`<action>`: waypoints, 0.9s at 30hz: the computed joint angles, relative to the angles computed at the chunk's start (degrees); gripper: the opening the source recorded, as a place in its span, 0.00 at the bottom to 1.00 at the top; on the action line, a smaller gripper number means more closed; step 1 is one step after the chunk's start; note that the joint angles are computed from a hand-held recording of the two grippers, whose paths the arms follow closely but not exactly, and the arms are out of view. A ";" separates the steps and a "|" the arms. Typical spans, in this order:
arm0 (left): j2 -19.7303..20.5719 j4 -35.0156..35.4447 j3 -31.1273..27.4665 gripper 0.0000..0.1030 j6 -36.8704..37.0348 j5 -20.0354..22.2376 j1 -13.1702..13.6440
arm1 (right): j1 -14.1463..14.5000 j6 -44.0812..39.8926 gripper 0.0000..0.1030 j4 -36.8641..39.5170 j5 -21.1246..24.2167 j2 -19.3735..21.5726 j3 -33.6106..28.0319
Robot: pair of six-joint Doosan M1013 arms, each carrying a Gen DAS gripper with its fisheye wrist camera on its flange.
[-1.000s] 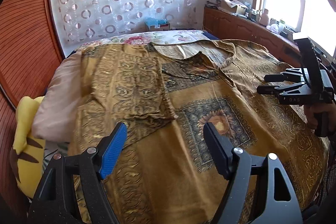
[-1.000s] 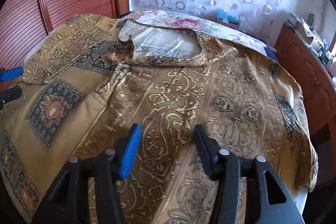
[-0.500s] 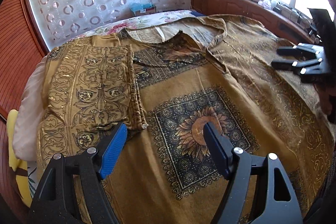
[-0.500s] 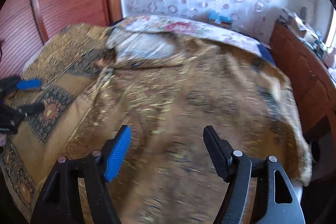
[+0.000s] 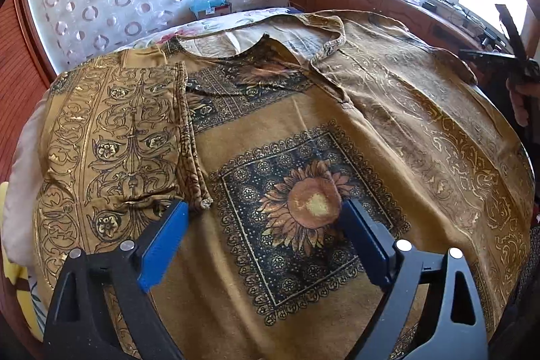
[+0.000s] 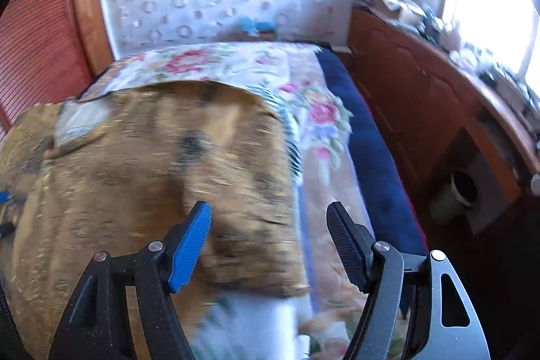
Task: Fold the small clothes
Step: 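Move the right gripper over the shirt side nearest it, then grasp the sleeve nearest the right tool with the right gripper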
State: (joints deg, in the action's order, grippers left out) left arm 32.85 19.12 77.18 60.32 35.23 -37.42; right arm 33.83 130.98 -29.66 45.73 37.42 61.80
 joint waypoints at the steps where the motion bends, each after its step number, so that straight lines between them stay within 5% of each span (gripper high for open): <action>1: 0.03 -0.64 -0.03 0.94 0.59 -0.09 0.10 | -0.51 0.32 0.71 0.84 -0.13 -0.17 0.54; 10: 0.33 -1.62 -0.44 0.99 2.10 0.46 -0.01 | -3.55 -5.45 0.66 13.72 -2.21 0.42 0.57; 13: 0.33 -1.58 -0.44 0.99 2.06 0.46 -0.01 | -4.15 -8.20 0.56 16.05 -2.64 0.54 0.11; 17: 0.37 -1.58 -0.55 0.99 1.86 0.59 0.00 | -4.00 -13.55 0.24 18.93 -2.97 0.00 0.39; 19: 0.35 -1.56 -0.53 0.99 1.66 0.65 -0.03 | -3.49 -13.91 0.21 16.15 -0.24 0.81 -1.27; 21: 0.33 -1.63 -0.48 0.99 1.70 0.63 0.04 | -2.88 -13.59 0.07 12.60 2.51 1.59 -2.99; 27: -0.19 0.15 0.11 0.99 -1.10 0.45 -0.20 | -1.99 -10.12 0.03 6.75 -0.61 0.28 -1.77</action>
